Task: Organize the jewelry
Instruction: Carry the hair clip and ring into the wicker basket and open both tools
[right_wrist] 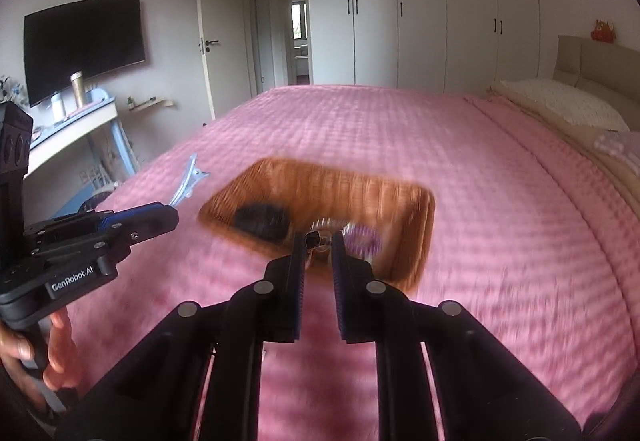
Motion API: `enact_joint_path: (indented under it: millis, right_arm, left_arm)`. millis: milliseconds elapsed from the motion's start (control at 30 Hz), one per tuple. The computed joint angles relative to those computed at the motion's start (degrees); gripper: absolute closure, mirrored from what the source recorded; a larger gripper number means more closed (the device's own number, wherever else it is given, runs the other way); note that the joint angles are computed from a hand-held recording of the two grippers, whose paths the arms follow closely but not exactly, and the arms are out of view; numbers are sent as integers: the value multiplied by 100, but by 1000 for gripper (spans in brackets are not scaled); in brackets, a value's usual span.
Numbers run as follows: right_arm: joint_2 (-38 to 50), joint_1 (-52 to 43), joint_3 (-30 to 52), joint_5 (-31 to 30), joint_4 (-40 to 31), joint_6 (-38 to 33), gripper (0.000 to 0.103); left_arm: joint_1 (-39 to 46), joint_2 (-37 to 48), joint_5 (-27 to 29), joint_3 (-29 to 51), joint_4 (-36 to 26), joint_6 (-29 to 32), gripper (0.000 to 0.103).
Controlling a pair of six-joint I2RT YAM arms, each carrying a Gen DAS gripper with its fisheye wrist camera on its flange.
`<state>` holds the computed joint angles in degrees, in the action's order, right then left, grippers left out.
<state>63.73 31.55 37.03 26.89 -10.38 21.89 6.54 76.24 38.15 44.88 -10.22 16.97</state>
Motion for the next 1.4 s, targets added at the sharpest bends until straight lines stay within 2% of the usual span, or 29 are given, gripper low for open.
enact_joint_path:
  millis: [233,367,433,567,700,833,900,967,1033,1100,1233,1400]
  right_arm:
    - [1887,-1528,1063,-1498,604,-218,92]
    - [2955,-2120,1547,-2214,800,-160,92]
    - [3272,-2210,1680,-2244,820,-186,92]
    - [3794,-2323,1966,-2294,784,-159,92]
    - [4079,-2347,2173,-2311,682,-126,92]
    - [4070,-2355,2121,-2400,707,-63,91]
    - [3967,-2313,2044,-2319,708,-94,88]
    - [3776,-2278,1892,-2294,773,-70,73]
    - [3555,-2242,1699,-2280,872,-44,62]
    - [3375,-2184,1581,-2237,889,-62,62]
    - [2908,-2028,1304,-2172,823,-5,62]
    - [1767,-1632,665,-1841,553,147,62]
  left_arm:
    - [-925,1918,-503,1393,346,-798,87]
    - [-1208,2730,-729,1847,444,-977,87]
    - [-1316,3098,-870,2089,412,-993,87]
    - [-1277,3519,-715,2305,341,-943,87]
    - [-1282,3572,-761,2295,407,-877,86]
    - [-1259,3554,-657,2280,406,-885,85]
    - [-1246,3470,-630,2183,479,-873,77]
    - [-1188,3361,-511,2100,536,-880,73]
    - [-1110,3233,-354,2005,608,-909,69]
    - [-1030,3061,-207,1874,692,-964,65]
    - [-878,2704,-8,1624,687,-978,65]
    - [-471,1909,266,957,572,-807,65]
